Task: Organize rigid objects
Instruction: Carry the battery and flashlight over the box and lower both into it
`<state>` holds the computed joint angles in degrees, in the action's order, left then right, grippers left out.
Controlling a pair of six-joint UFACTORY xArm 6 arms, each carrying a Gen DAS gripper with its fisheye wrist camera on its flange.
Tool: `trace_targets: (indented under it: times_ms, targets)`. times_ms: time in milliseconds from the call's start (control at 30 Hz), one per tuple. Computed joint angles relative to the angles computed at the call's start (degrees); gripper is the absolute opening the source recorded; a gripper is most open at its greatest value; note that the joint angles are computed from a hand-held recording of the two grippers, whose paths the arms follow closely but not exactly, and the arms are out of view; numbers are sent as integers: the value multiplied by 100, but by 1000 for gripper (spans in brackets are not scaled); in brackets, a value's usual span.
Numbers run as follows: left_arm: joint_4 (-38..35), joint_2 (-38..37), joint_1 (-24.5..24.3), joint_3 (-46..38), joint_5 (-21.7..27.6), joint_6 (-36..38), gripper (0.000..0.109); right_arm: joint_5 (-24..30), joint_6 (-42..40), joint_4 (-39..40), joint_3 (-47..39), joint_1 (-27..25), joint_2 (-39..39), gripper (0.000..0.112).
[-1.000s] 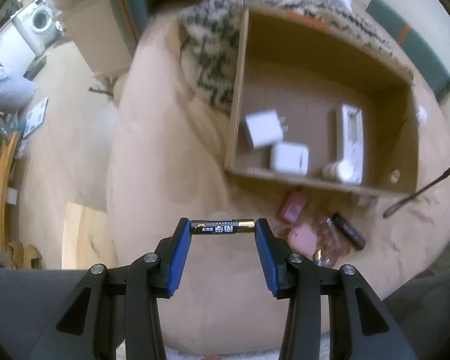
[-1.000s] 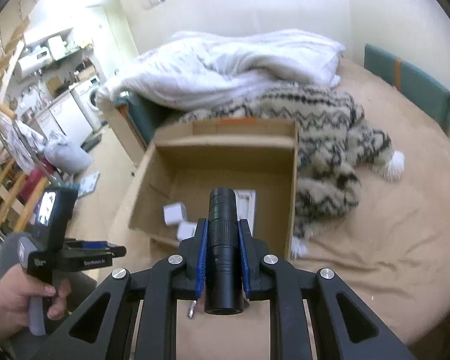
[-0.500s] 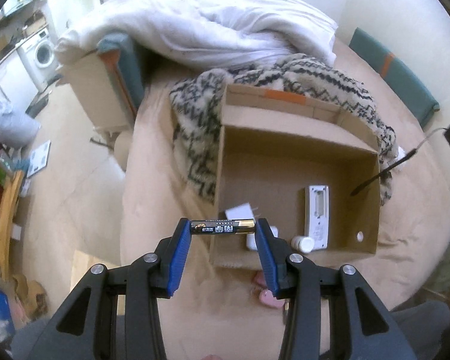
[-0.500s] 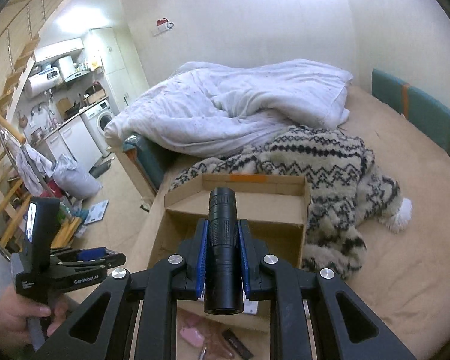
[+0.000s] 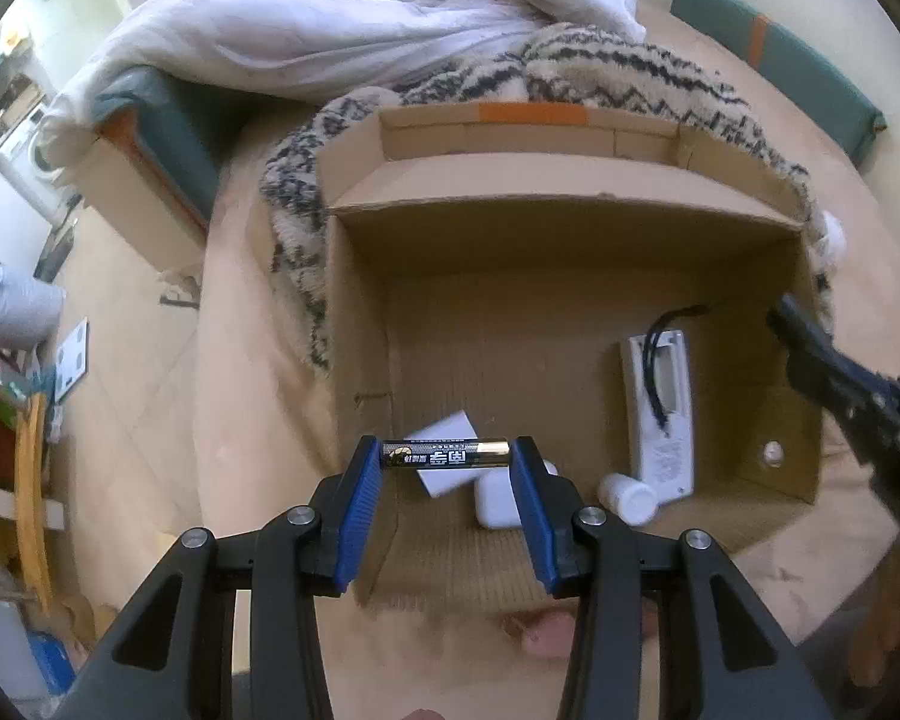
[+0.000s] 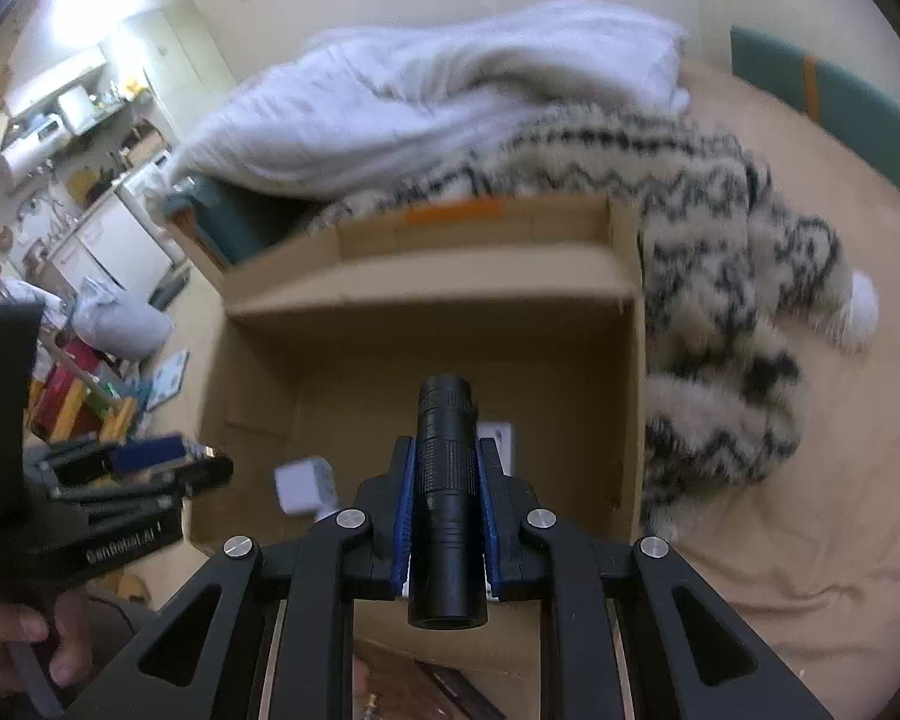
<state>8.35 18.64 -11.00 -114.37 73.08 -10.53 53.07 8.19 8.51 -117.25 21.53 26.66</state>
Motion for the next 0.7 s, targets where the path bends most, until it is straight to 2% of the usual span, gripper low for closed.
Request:
trace_targets:
  times_ms: [167,700]
  targets:
    - [43,-26,13,496,-577,-58,40,394,-53,-33,-328,29,337,20]
    - [-88,180,29,452,-439,-67,40,1499,27,152,-1413,40,1222,20]
